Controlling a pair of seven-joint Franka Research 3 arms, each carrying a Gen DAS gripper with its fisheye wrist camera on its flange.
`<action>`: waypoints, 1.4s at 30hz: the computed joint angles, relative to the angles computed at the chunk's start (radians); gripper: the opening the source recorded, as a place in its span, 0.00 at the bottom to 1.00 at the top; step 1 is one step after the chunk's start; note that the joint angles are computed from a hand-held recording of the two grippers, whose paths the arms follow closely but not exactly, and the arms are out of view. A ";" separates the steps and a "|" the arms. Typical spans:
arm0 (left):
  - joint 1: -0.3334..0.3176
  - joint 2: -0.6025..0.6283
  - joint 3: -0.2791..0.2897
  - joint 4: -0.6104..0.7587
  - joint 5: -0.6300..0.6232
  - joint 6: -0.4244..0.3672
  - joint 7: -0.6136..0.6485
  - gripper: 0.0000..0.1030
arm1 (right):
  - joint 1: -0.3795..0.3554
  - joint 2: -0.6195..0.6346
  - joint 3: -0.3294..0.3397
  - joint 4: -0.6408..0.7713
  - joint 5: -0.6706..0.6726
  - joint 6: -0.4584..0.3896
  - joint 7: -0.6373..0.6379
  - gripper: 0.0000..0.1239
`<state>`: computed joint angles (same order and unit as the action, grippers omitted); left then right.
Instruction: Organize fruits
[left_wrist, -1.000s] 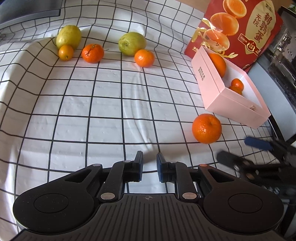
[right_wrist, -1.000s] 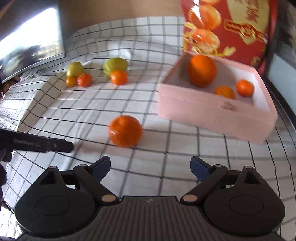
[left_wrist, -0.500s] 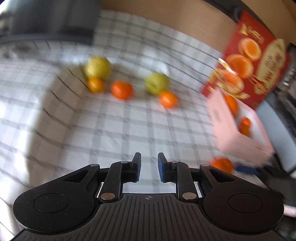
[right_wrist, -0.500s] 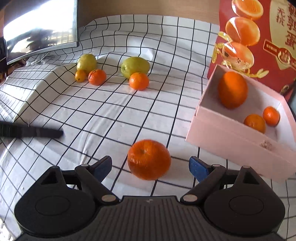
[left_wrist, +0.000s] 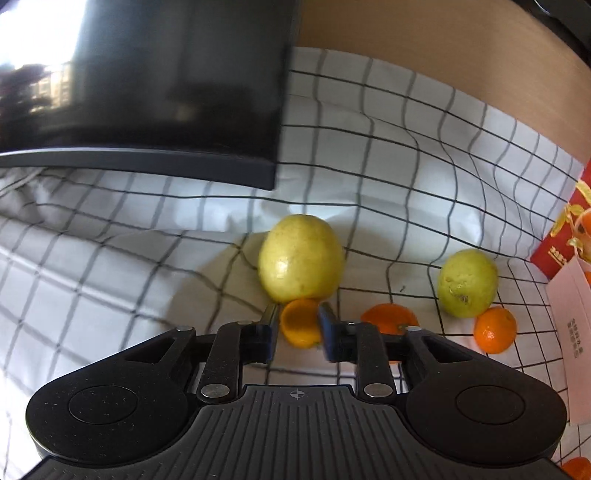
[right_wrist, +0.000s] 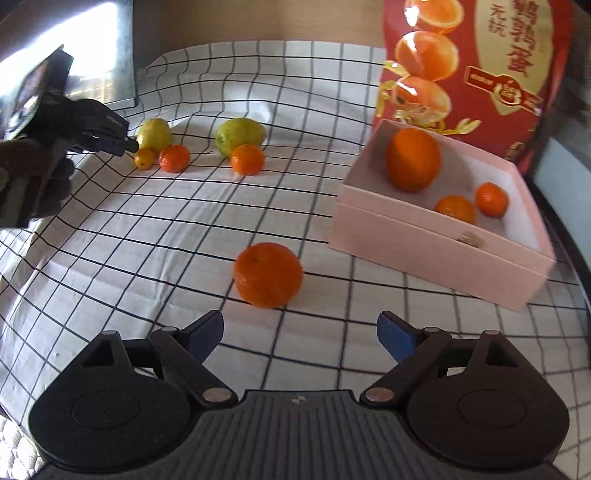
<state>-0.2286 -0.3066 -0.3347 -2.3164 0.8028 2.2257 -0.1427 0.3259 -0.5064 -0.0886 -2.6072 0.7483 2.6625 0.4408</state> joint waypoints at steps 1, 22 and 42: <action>0.001 0.014 0.005 0.008 0.001 0.010 0.017 0.39 | -0.009 -0.004 0.002 -0.002 -0.008 -0.002 0.010 0.74; -0.207 0.021 -0.149 0.025 -0.123 0.074 -0.006 0.36 | 0.003 0.037 -0.004 0.020 0.005 -0.021 0.006 0.74; -0.280 0.131 -0.100 0.112 -0.138 -0.003 -0.033 0.36 | -0.005 0.107 0.028 0.049 0.009 0.042 -0.090 0.69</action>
